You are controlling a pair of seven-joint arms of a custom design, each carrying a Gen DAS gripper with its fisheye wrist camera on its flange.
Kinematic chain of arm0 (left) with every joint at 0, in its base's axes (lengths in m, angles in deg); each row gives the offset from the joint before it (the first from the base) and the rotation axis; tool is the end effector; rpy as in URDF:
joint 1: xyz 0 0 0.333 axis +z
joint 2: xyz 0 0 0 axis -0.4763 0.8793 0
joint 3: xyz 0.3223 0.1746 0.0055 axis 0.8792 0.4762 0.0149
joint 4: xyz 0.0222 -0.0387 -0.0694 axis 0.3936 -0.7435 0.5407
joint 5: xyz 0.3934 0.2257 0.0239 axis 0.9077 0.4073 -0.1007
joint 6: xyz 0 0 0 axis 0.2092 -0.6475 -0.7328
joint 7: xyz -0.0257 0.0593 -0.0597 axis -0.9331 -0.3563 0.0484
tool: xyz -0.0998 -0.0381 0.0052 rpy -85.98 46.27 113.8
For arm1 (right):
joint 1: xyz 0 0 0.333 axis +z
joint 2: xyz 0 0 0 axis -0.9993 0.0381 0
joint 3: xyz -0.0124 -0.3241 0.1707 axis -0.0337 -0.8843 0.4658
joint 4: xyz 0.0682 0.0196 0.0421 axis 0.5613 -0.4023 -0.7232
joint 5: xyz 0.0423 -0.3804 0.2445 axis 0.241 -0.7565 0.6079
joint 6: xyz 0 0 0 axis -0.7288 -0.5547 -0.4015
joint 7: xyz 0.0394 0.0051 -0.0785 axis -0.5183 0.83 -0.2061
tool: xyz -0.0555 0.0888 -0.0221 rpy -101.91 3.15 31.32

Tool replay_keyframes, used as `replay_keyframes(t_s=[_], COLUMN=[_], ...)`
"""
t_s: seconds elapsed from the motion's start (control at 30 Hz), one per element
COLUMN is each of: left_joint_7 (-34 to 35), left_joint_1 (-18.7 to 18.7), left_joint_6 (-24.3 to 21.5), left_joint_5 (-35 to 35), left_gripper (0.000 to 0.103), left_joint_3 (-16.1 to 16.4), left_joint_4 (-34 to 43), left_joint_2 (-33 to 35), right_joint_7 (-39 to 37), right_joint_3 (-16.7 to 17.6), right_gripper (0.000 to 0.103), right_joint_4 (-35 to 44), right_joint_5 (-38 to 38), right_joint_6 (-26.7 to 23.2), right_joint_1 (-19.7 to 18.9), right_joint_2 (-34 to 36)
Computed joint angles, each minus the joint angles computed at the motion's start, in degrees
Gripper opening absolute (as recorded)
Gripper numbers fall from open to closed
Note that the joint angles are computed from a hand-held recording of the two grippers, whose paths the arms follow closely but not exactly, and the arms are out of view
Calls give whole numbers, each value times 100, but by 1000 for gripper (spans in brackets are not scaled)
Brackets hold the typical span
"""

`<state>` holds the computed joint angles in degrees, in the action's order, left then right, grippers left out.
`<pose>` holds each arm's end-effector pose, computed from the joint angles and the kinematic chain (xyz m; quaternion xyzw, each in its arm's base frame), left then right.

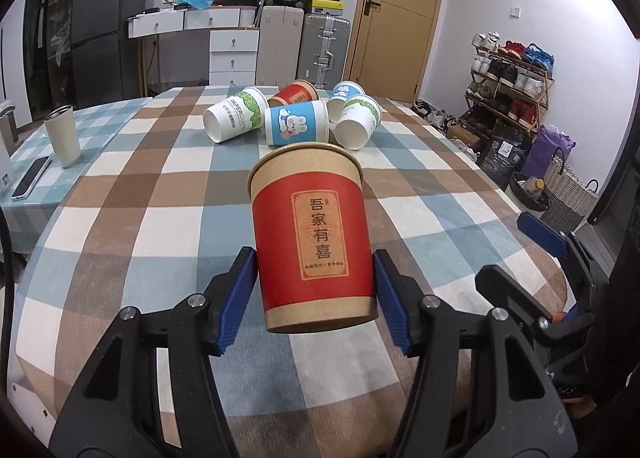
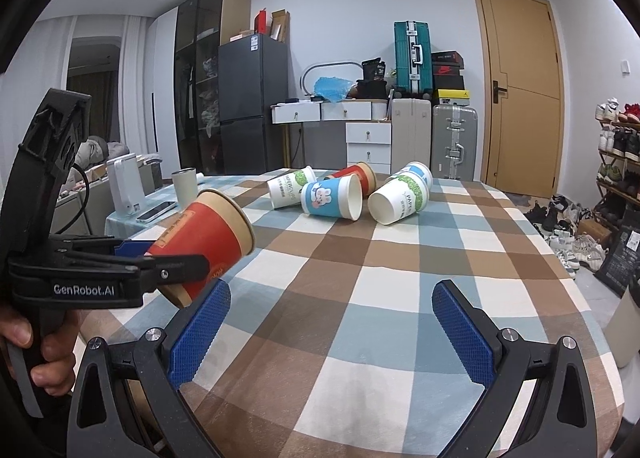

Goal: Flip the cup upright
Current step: 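Close the left tool around the middle of the red cup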

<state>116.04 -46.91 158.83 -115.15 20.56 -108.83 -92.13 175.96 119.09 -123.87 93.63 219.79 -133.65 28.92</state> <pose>0.5651 -0.3022 0.5876 -0.4375 0.7816 -0.4212 0.1427 0.4817 0.2090 0.5170 -0.5795 0.5895 -0.4025 0.3932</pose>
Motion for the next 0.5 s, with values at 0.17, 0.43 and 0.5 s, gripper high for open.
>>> replay_keyframes(t_s=[0.17,0.43,0.5], left_joint_7=[93,153,168], left_joint_1=[-34,-89,-99], left_joint_6=[-52,-181,-184], left_joint_5=[-133,-269,-284], left_gripper=[56,56,56], left_joint_3=[27,77,85], left_joint_4=[-141,-269,-275], left_joint_2=[-95,-165,-165], right_joint_7=[-39,-121,-150], right_joint_3=[37,6,29], right_gripper=[103,103,103], right_joint_4=[18,9,9], right_joint_5=[-28,9,26], right_joint_6=[25,70,83], right_joint_1=[-5,65,51], right_joint_2=[66,176,176])
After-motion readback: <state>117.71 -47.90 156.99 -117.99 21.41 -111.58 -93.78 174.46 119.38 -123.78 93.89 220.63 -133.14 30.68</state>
